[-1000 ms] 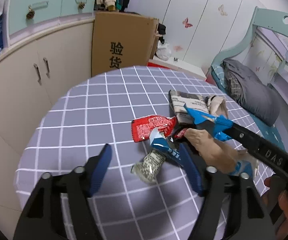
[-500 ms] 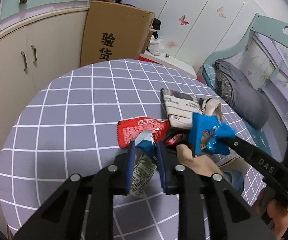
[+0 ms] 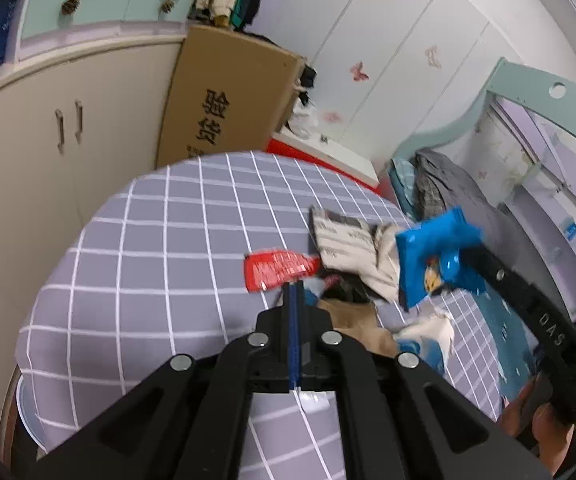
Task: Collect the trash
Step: 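Grasp the blue chip bag with the right tool while the left grasps a wrapper, then lift the blue chip bag and blue-white wrapper over the wastebasket with both tools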
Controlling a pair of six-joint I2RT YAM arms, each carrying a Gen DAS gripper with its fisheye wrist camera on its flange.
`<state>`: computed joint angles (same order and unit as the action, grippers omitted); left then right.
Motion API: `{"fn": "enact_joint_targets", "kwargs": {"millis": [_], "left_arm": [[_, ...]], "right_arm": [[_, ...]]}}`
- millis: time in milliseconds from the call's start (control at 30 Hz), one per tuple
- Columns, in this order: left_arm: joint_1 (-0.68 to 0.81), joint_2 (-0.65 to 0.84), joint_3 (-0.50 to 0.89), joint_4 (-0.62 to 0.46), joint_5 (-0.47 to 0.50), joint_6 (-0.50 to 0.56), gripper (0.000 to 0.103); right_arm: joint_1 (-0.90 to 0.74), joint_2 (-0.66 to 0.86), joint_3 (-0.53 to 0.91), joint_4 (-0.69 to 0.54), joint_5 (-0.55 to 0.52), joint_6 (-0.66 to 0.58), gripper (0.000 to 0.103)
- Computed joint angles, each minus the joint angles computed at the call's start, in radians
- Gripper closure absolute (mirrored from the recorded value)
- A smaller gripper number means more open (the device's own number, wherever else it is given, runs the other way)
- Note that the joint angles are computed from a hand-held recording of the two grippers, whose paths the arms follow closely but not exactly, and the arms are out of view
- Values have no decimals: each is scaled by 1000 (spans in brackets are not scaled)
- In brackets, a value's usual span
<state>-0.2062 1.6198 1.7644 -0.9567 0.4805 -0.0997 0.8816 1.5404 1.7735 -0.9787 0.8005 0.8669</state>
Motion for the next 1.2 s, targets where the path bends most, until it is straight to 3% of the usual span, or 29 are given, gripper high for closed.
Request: {"fn": "enact_joint_targets", "kwargs": {"millis": [67, 133, 200, 233, 433, 600, 867, 900, 1200], "left_arm": [[-7, -9, -14, -19, -9, 12, 102], [-15, -19, -37, -25, 1, 21, 95], [-15, -31, -65, -16, 11, 19, 66], [-23, -37, -81, -1, 4, 8, 65], [-70, 8, -61, -12, -40, 13, 67], [-112, 53, -13, -46, -117, 41, 84], [-145, 101, 29, -41, -162, 22, 87], [-147, 105, 36, -42, -170, 19, 97], [-75, 28, -9, -22, -80, 15, 100]], "right_arm": [[32, 32, 52, -58, 49, 25, 97], [56, 43, 65, -85, 76, 45, 97], [66, 50, 67, -98, 79, 57, 97], [68, 49, 58, -99, 75, 63, 97], [44, 13, -32, -44, 29, 60, 97], [25, -17, -100, 18, -8, 45, 97], [3, -40, -163, 89, -50, 23, 97], [4, -41, -165, 90, -49, 24, 97], [39, -18, -104, 50, 0, 26, 97]]}}
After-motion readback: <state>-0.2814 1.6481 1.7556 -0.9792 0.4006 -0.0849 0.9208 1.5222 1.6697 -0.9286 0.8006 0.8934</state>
